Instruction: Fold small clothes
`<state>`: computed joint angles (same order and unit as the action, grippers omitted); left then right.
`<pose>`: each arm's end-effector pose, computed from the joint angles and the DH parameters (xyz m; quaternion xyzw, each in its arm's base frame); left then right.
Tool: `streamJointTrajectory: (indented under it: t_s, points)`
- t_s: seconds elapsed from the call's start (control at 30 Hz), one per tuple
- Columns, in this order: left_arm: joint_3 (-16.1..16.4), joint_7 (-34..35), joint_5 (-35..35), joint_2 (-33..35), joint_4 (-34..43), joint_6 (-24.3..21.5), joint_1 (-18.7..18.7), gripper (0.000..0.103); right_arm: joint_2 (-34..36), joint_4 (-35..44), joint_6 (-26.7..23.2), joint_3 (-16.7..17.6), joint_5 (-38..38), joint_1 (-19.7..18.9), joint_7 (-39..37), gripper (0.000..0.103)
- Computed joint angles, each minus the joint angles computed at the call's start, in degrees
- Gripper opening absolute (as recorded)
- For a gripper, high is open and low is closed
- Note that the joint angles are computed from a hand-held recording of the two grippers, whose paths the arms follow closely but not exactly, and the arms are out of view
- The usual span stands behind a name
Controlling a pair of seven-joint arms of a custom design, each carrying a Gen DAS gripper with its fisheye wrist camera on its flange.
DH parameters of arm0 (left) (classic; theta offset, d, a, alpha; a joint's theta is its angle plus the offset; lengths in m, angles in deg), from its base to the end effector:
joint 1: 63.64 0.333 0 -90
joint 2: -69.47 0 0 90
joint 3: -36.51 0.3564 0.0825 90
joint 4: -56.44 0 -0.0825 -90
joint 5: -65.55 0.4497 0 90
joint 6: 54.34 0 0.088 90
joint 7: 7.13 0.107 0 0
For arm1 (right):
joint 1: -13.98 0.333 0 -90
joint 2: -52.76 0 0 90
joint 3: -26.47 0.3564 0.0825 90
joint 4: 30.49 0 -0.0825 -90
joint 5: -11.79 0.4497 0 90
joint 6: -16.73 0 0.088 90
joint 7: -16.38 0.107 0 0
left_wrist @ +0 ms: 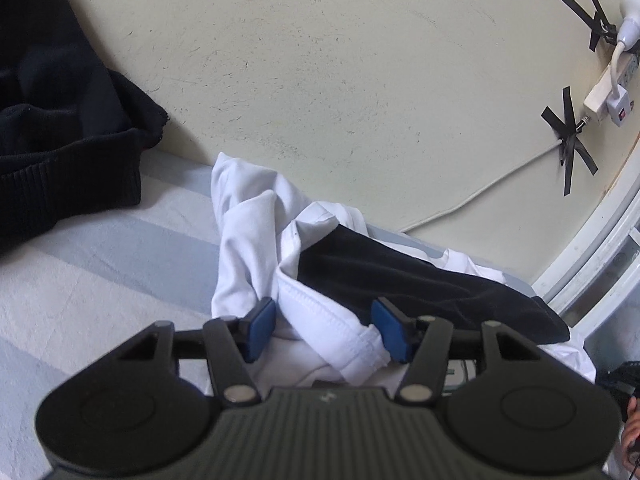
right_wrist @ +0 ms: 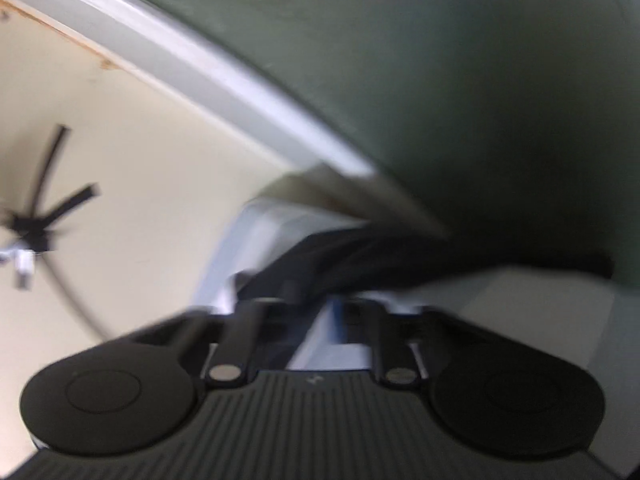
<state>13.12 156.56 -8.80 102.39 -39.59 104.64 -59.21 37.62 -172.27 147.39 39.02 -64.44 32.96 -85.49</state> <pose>0.7573 -0.1694 0.3162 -0.5078 0.7179 -0.4746 0.0389 0.4406 0.2438 0.4086 -0.0472 0.8629 -0.2797 0.4184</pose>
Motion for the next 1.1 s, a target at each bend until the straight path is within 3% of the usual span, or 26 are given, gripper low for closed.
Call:
streamJointTrajectory:
  t_s: [0.13, 0.23, 0.3, 0.4, 0.5, 0.6, 0.7, 0.77, 0.8, 0.87, 0.97, 1.03, 1.1]
  points:
    - [-0.1, 2.3, 0.9, -0.4, -0.6, 3.7, -1.2, 0.054, 1.2, 4.5, -11.1, 1.5, 0.5, 0.0, -7.3, 0.005]
    - [-0.6, 3.1, 1.5, -0.5, -0.9, 4.7, -1.1, 0.056, 3.8, 11.1, -17.4, 2.1, -1.9, 1.1, -19.6, 0.005]
    - [-1.2, 3.4, 1.0, -0.5, -1.0, 3.5, -0.2, 0.058, 6.6, 16.2, -20.2, 2.2, -3.6, 2.3, -27.9, 0.005]
    - [-2.6, 6.2, -3.6, -0.8, -1.1, -3.2, 3.3, 0.060, 11.4, 23.5, -20.0, 2.0, -9.7, 4.6, -38.7, 0.005]
    - [-1.8, 6.8, -8.5, -1.1, -0.7, -8.5, 4.7, 0.068, 19.9, 33.8, -15.0, 1.5, -16.7, 8.0, -54.4, 0.005]
    - [-0.4, 8.0, -12.5, -1.5, -0.3, -10.7, 4.8, 0.075, 29.0, 43.4, -3.2, 0.5, -17.8, 10.2, -69.7, 0.006]
    - [1.6, 7.5, -12.7, -1.6, 0.2, -12.6, 3.7, 0.075, 38.6, 51.1, 10.9, 1.8, -5.3, 9.3, -89.5, 0.009]
    - [2.6, 6.0, -11.1, -1.4, 0.5, -13.5, 2.7, 0.076, 41.7, 51.8, 14.9, 3.9, 5.0, 7.9, -101.7, 0.017]
    - [3.0, 5.5, -10.2, -1.2, 0.6, -13.7, 2.3, 0.076, 41.7, 50.8, 16.2, 4.0, 7.1, 7.7, -104.0, 0.023]
    - [3.2, 5.3, -9.2, -1.1, 0.7, -13.4, 1.7, 0.075, 38.2, 46.2, 19.7, 2.0, 5.9, 8.0, -100.3, 0.031]
    - [3.3, 4.7, -8.0, -0.8, 0.8, -13.2, 1.3, 0.076, 30.1, 38.8, 22.6, -4.0, -2.7, 10.3, -78.8, 0.039]
    - [3.2, 4.2, -7.3, -0.6, 0.9, -12.9, 1.1, 0.076, 25.0, 34.6, 19.5, -7.4, -7.4, 11.5, -64.6, 0.041]
    - [3.1, 4.3, -6.9, -0.6, 0.8, -12.3, 1.1, 0.076, 22.6, 32.3, 13.5, -8.2, -6.2, 11.0, -57.8, 0.044]
